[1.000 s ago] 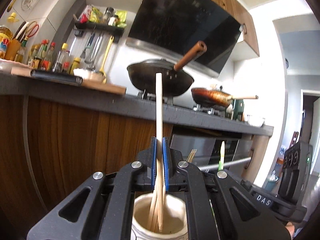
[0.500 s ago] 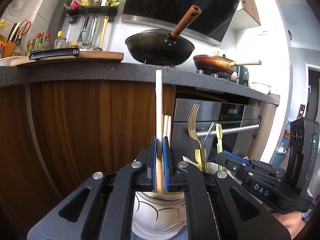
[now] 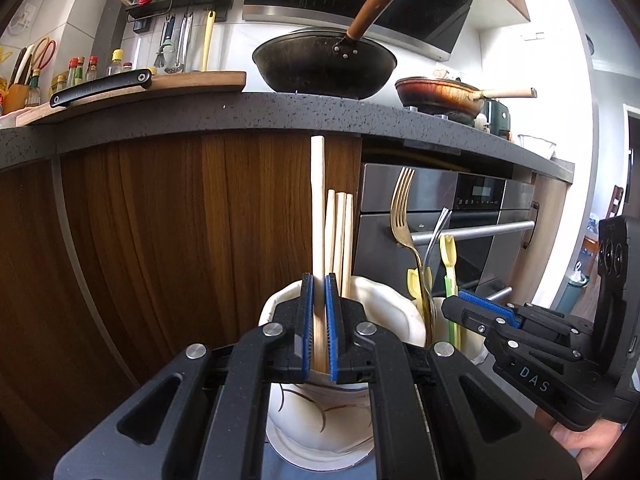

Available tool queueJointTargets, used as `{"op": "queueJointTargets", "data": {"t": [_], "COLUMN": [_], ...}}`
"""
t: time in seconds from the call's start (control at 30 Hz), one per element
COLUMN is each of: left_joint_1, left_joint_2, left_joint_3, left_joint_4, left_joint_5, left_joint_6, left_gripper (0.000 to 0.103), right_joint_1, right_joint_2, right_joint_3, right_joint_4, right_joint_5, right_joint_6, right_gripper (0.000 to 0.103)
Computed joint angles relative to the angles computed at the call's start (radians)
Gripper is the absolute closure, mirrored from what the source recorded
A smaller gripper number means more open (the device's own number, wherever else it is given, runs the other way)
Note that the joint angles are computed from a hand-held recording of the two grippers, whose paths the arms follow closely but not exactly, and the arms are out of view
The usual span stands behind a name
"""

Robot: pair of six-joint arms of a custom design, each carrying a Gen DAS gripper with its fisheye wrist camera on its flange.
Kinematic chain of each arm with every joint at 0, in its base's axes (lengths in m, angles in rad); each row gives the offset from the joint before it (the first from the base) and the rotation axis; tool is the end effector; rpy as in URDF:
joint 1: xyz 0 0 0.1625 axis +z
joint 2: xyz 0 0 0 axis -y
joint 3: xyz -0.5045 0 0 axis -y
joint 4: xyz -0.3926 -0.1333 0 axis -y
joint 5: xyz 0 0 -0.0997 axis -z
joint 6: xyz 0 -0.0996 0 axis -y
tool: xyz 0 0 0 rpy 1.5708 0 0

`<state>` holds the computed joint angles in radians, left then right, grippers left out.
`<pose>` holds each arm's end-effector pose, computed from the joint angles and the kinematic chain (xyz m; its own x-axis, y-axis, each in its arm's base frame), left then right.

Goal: Organize utensils
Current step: 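Lift the chopstick and yellow utensil and lower them into the holder, then open both tools to release the utensils and pull back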

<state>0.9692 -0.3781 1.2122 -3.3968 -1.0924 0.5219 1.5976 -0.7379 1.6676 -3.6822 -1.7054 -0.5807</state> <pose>-0.3397 -0.8114 0.0930 -0.6691 0.3850 -0.6356 0.7420 0.2989 -0.6001 0.1396 -0.7337 0.2421 -0.8254 -0.1265 0.5502 -0.5538 0.3706 -0.7457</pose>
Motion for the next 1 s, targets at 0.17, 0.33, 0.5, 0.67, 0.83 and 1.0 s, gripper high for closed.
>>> {"op": "queueJointTargets", "data": {"t": [0.17,0.33,0.5,0.67,0.83,1.0], "left_joint_1": [-0.001,0.000,0.001,0.000,-0.004,-0.008], "left_joint_2": [0.004,0.007,0.004,-0.004,-0.022,-0.040], "left_joint_3": [-0.003,-0.009,-0.006,0.011,0.048,0.081], "left_joint_4": [0.000,0.006,0.004,-0.020,-0.062,-0.095], "left_joint_5": [0.010,0.015,0.012,0.005,-0.010,-0.014], "left_joint_6": [0.008,0.003,-0.001,-0.002,0.012,0.006], "left_gripper": [0.097,0.096,0.095,0.081,0.067,0.057], "right_joint_1": [0.001,0.002,0.002,0.000,-0.002,-0.006], "right_joint_2": [0.001,0.001,-0.001,-0.008,-0.021,-0.034], "right_joint_3": [-0.003,-0.003,0.002,0.014,0.033,0.055], "right_joint_4": [0.005,0.007,0.001,-0.015,-0.036,-0.049], "right_joint_5": [-0.008,-0.007,-0.003,0.009,0.016,0.016], "right_joint_6": [-0.002,-0.010,-0.007,0.002,0.007,0.016], "right_gripper": [0.092,0.090,0.089,0.087,0.082,0.082]}}
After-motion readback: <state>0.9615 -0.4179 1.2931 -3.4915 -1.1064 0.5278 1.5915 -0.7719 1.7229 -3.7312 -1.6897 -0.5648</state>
